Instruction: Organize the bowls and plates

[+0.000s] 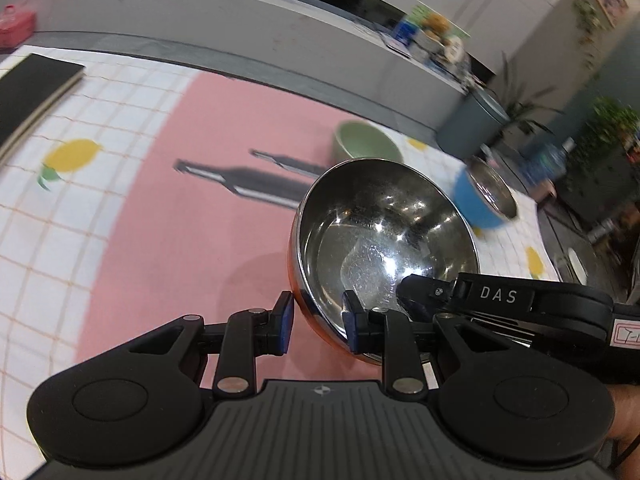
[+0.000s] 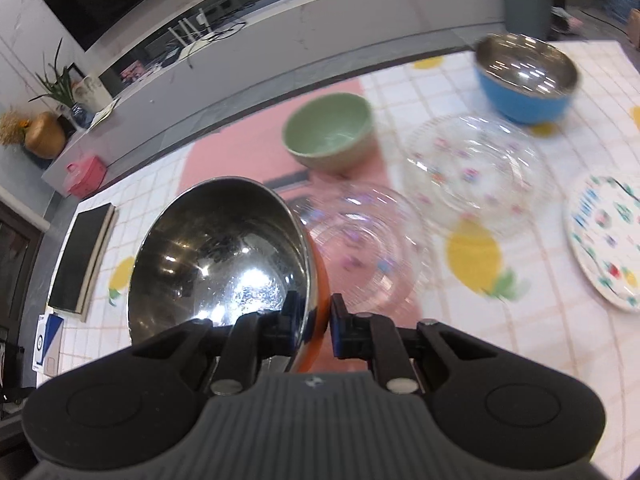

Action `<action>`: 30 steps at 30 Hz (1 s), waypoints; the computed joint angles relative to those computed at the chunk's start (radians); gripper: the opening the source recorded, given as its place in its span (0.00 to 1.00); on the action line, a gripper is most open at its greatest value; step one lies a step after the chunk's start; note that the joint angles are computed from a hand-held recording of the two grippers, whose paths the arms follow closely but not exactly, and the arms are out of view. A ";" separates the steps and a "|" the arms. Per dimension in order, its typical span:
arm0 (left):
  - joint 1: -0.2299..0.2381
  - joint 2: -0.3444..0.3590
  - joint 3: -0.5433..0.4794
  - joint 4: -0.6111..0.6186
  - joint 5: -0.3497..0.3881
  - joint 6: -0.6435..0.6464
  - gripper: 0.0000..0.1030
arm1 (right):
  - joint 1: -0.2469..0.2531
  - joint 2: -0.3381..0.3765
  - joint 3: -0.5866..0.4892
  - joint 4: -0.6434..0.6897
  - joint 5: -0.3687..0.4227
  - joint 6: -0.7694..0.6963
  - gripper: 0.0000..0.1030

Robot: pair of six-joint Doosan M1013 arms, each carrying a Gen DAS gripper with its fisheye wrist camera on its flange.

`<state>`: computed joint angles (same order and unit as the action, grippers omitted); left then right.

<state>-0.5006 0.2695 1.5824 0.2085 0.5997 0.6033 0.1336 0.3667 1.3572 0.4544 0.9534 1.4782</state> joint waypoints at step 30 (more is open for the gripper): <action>-0.105 0.030 0.010 -0.142 0.087 0.237 0.28 | -0.106 -0.110 0.230 0.034 -0.018 -0.094 0.13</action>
